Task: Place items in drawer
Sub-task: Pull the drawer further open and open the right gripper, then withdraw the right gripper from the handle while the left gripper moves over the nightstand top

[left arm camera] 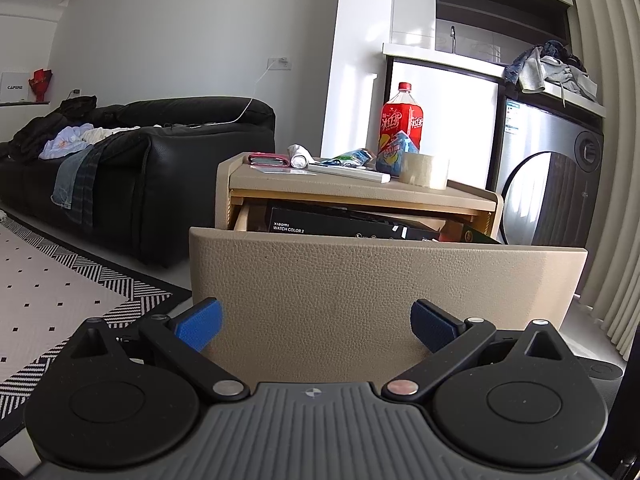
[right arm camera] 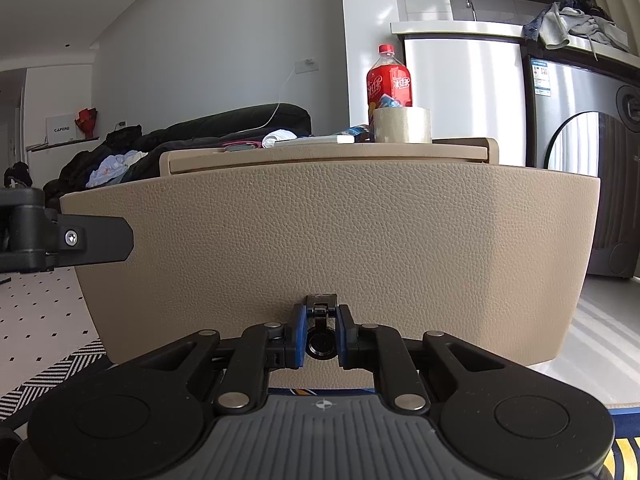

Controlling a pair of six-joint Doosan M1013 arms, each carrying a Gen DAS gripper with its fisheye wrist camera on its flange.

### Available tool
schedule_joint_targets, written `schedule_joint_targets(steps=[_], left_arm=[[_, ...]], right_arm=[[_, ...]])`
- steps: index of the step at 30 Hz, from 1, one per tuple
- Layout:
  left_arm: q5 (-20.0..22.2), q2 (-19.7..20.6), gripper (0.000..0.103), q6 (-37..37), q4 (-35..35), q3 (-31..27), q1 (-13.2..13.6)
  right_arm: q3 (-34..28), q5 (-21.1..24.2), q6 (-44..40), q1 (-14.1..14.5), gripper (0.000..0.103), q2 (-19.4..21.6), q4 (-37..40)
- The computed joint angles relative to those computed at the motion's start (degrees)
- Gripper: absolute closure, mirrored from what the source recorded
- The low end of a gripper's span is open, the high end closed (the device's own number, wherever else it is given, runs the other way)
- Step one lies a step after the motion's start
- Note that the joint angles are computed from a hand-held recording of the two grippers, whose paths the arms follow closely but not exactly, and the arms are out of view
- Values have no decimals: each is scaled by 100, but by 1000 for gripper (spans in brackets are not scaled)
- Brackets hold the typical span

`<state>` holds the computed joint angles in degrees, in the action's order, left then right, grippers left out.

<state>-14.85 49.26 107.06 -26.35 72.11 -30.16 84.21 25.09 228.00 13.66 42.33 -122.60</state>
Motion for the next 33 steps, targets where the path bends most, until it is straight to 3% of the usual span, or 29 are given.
schedule_joint_targets(steps=[8,12,14,16,19,24,29,33], left_arm=[[53,-24,0,413,-337,-23,-32],[151,-41,0,1372,-1240,-78,-62],[185,-49,0,1875,-1716,-106,-77],[171,-59,0,1850,-1687,-108,-79],[139,-73,0,1800,-1644,-97,-84],[111,-80,0,1771,-1637,-108,-96],[69,-79,0,1759,-1537,-149,-105],[-1,-79,0,1650,-1313,-209,-111]], right_arm=[[0,-77,-12,-15,86,-14,-2],[-18,-157,-225,-21,85,-25,148],[-4,-276,-213,-46,78,-50,172],[46,-337,-104,-68,76,-81,44],[131,-310,35,-84,63,-133,-147],[199,-338,-21,-118,60,-237,-170],[236,-186,-212,-113,43,-340,-103],[275,-231,46,-153,39,-428,-280]])
